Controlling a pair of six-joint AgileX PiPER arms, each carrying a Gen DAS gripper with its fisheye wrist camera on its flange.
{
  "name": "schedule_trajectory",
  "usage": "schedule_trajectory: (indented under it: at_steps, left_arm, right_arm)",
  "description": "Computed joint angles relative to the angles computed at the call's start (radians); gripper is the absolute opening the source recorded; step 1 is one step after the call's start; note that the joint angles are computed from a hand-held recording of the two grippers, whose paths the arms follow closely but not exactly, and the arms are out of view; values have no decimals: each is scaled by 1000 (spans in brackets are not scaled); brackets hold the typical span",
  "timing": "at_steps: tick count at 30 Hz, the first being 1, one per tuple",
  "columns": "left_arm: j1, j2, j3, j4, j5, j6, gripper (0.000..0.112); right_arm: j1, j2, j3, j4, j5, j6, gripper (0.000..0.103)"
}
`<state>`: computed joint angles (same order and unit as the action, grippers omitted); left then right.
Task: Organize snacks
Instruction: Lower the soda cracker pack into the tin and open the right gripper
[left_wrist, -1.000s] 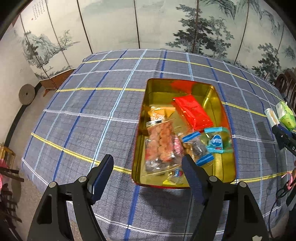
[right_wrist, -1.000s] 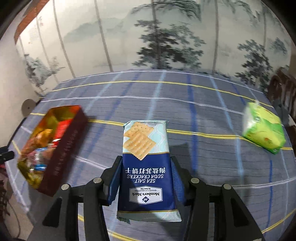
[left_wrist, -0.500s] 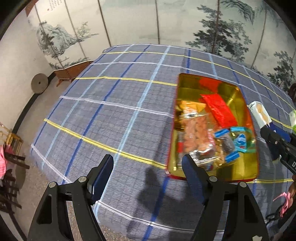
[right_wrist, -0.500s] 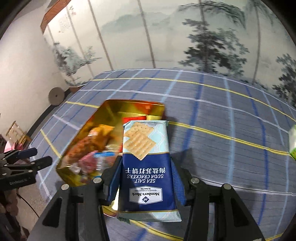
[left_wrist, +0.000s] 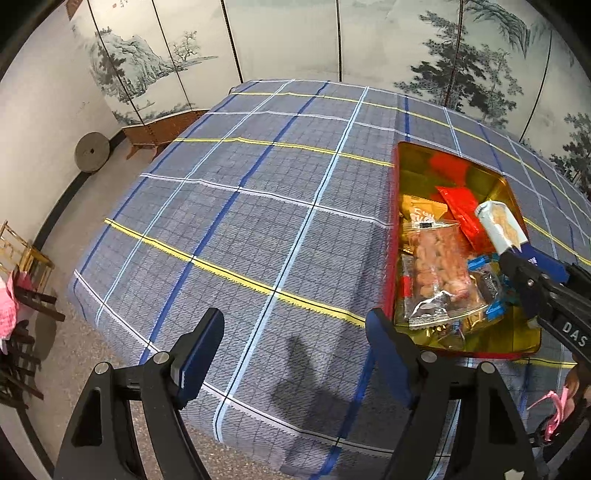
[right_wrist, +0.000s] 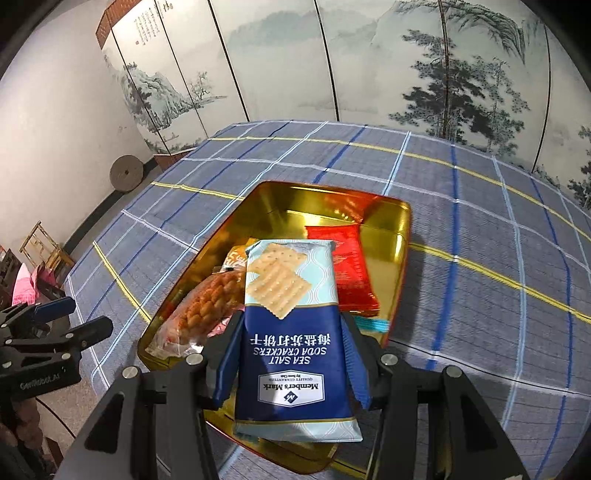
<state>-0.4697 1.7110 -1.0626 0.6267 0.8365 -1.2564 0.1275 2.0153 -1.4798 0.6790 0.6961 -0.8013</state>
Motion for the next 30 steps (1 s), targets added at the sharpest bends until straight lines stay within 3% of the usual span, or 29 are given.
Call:
schedule_trajectory:
  at_steps: [17,30]
  left_arm:
    - [-18,8,-7,-4,8,-3,76]
    - [-86,24,-51,5,55,-8,76]
  right_arm:
    - [56,48,3,-100,-91,66,52]
    - [52,-54,106,-100,-140,5,80]
